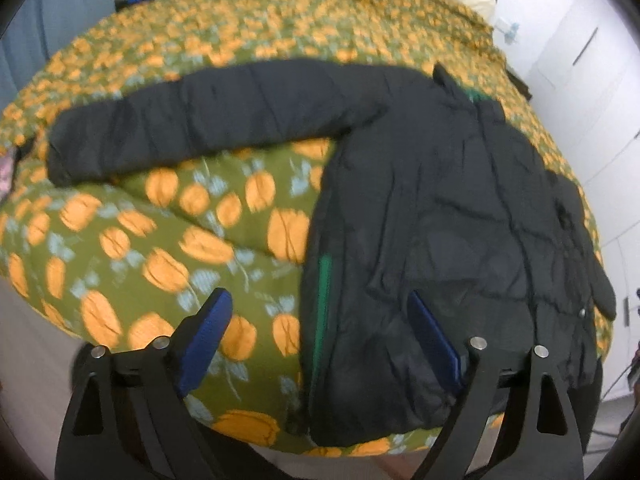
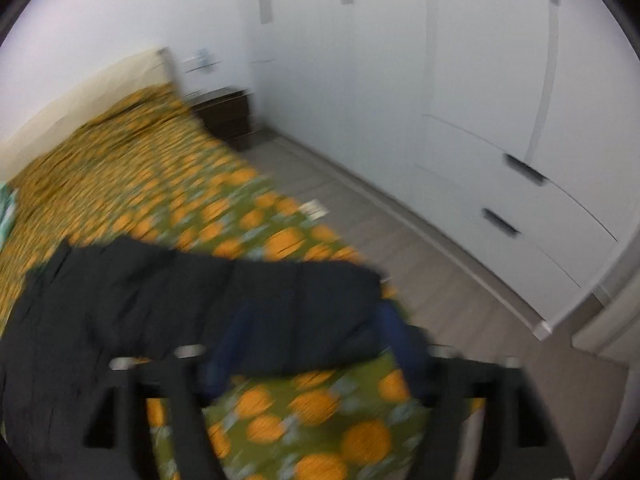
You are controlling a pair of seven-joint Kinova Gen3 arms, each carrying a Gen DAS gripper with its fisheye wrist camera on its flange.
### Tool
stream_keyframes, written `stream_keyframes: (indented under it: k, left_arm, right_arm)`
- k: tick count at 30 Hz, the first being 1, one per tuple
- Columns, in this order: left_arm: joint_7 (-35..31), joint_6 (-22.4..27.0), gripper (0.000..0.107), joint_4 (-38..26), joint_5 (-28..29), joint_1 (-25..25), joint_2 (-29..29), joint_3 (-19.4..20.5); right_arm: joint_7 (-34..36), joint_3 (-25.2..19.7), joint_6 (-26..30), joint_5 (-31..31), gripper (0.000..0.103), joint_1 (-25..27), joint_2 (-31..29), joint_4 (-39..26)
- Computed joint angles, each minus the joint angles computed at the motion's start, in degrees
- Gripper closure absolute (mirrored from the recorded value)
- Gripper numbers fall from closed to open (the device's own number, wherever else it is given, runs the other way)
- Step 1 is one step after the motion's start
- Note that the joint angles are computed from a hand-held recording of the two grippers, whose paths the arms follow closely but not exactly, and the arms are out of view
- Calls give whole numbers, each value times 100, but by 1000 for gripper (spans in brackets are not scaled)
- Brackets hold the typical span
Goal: Fold large clothes
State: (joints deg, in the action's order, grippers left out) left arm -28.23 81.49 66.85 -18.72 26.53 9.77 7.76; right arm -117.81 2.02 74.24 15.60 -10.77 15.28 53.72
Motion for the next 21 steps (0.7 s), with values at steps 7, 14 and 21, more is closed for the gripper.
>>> stream_keyframes:
  k: [7, 14, 21]
  left_arm:
    - [-486, -512, 17, 490, 899, -338, 118, 32]
    - [-433, -594, 13, 563, 707, -95, 217, 18]
    - [-451, -740, 13, 682, 733, -31, 190, 33]
  right_arm:
    - [963, -1804, 477, -1631, 29, 334, 147, 250]
    - [1158, -2566, 841, -1734, 28, 332, 543, 366]
    - [1201, -1961, 1104, -2184, 28, 171, 605, 372]
